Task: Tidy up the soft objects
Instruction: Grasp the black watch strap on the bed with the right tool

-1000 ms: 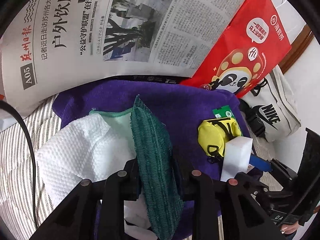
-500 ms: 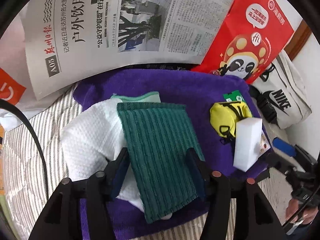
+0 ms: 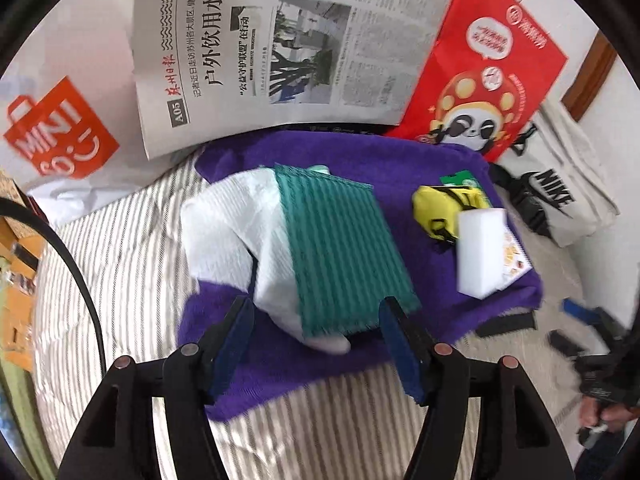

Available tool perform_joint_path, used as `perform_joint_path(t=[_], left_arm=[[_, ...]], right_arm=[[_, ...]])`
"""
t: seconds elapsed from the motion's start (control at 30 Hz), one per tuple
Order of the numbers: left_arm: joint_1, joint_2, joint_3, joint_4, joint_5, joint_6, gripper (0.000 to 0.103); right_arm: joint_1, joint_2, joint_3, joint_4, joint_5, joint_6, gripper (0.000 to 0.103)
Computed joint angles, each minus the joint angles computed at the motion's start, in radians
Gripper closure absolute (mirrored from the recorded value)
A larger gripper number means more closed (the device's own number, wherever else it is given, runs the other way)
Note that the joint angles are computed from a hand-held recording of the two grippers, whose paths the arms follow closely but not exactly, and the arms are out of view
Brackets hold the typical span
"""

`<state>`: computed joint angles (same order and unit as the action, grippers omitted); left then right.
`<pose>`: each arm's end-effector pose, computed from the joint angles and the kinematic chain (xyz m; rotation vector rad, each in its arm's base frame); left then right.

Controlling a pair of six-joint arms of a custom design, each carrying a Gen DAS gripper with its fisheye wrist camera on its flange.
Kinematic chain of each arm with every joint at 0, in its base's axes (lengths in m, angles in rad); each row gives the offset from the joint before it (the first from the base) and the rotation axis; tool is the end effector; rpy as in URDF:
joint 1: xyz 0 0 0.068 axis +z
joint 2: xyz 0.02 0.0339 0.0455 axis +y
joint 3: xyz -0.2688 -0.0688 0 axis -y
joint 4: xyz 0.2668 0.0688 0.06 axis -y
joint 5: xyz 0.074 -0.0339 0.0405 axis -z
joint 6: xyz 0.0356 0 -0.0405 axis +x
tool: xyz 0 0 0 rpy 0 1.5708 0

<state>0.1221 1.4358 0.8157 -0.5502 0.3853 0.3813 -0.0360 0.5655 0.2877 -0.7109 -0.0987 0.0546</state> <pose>0.2771 0.0205 0.1751 0.4446 2.6027 -0.3651 0.1263 -0.0010 0.1507 0.0780 2.5565 0.1334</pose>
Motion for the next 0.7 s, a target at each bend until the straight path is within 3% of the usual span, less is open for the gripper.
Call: perform_joint_path(t=[0.23, 0.47, 0.6, 0.7], left_arm=[[0.002, -0.045, -0.053, 0.005, -0.008, -0.005, 0.037], [0.009, -0.065, -0.079, -0.003, -0.017, 0.001, 0.037], [0.018, -0.058, -0.086, -0.003, -0.021, 0.012, 0.037], [0.04, -0.036, -0.074, -0.028, 0.015, 0.022, 0.037]], right_arm=[[-0.023, 0.141, -0.097, 0.16, 0.026, -0.073, 0.024], [0.029, 0.225, -0.141, 0.345, 0.075, -0.051, 0.023], [0.043, 0.157, -0.153, 0.303, 0.058, -0.054, 0.042], [0.102, 0.063, -0.16, 0.21, 0.07, -0.048, 0.048]])
